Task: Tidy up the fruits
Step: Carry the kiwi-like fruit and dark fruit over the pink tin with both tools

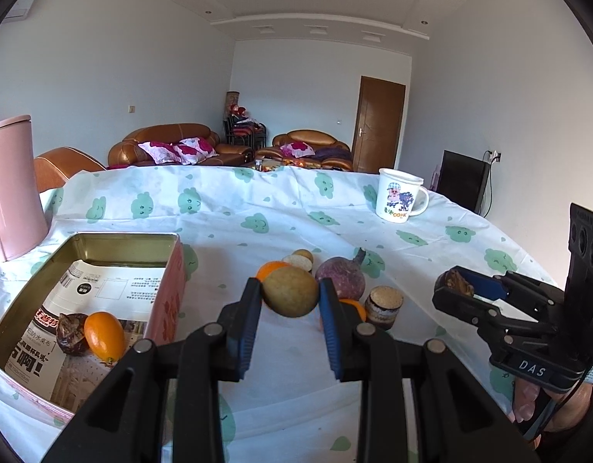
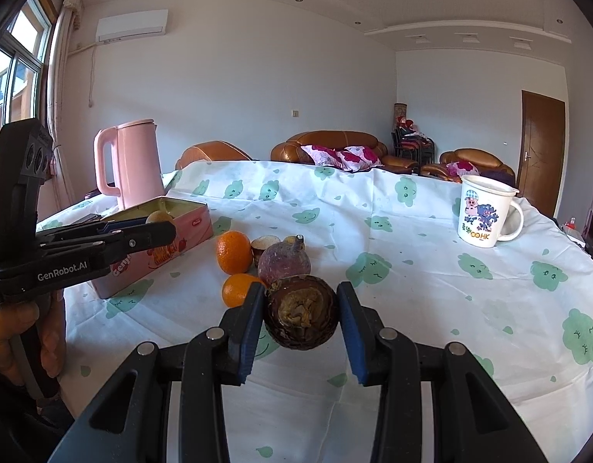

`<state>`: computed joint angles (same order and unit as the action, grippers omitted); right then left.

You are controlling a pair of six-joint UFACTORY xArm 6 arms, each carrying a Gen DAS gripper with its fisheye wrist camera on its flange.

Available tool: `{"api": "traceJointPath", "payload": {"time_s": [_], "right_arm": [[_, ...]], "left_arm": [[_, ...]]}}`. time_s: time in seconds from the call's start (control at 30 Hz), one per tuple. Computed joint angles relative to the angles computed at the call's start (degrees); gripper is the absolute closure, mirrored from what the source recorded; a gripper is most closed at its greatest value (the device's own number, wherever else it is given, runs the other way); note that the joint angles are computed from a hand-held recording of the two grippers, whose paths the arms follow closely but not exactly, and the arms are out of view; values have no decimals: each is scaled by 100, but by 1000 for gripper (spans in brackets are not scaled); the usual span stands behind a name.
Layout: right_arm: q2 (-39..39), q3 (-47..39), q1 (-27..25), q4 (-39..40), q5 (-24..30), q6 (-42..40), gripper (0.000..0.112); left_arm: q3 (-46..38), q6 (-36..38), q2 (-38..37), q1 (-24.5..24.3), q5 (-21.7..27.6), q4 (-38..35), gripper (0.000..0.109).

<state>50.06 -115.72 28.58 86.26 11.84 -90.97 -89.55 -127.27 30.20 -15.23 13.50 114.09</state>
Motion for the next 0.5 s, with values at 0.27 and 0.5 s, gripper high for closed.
{"api": "traceJointPath", "payload": {"time_s": [0.27, 0.5], "right_arm": [[-85, 38, 0, 876, 12, -894, 72], [-187, 112, -15, 1722, 64, -1787, 72]], "left_arm": [[118, -115, -95, -94, 275, 194, 77], [212, -114, -158, -177, 505, 251, 77]]}}
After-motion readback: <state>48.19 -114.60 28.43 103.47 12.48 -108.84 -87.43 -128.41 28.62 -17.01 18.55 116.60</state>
